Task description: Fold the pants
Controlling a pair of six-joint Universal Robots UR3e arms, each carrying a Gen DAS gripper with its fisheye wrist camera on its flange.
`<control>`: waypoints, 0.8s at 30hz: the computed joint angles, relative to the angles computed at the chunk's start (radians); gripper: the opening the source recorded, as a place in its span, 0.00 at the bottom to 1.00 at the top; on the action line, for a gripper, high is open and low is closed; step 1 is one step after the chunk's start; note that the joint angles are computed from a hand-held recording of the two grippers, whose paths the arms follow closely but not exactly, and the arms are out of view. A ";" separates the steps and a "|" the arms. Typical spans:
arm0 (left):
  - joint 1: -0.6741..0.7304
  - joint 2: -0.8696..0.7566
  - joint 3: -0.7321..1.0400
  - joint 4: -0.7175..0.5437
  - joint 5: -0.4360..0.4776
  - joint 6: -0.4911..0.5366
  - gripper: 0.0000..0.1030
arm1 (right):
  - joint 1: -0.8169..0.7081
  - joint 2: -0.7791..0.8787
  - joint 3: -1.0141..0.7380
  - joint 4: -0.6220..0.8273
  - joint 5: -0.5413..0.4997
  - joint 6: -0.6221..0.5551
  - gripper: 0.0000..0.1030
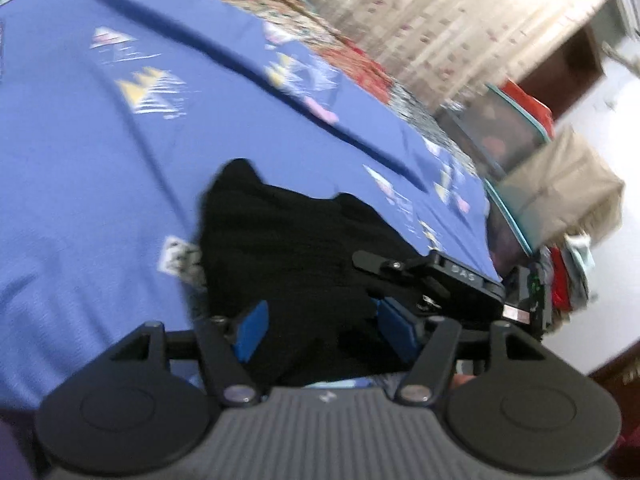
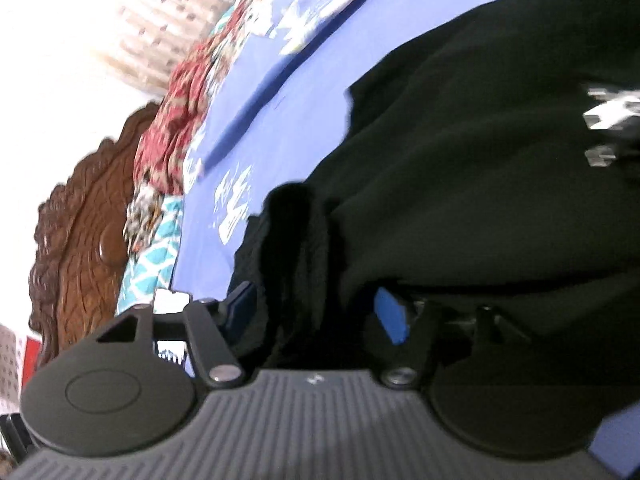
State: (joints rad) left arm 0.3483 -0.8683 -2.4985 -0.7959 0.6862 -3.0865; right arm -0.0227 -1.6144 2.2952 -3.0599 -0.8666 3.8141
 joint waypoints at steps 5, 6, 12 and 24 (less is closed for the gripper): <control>0.046 0.027 -0.016 -0.065 -0.003 0.010 0.61 | 0.193 0.171 -0.333 0.234 -0.136 -0.155 0.45; 0.035 0.006 -0.015 -0.036 0.002 -0.003 0.61 | 0.227 0.177 -0.368 0.267 -0.182 -0.194 0.42; -0.017 -0.094 0.007 0.063 0.011 -0.025 0.60 | 0.167 0.028 -0.324 0.251 -0.244 -0.281 0.25; -0.254 -0.451 0.158 0.394 0.116 -0.191 0.57 | 0.074 -0.196 -0.105 0.215 -0.424 -0.264 0.48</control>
State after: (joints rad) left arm 0.0943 -1.3189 -2.3402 -0.4014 0.8024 -3.2775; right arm 0.0517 -1.8100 2.1904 -2.8445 -1.2911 3.5499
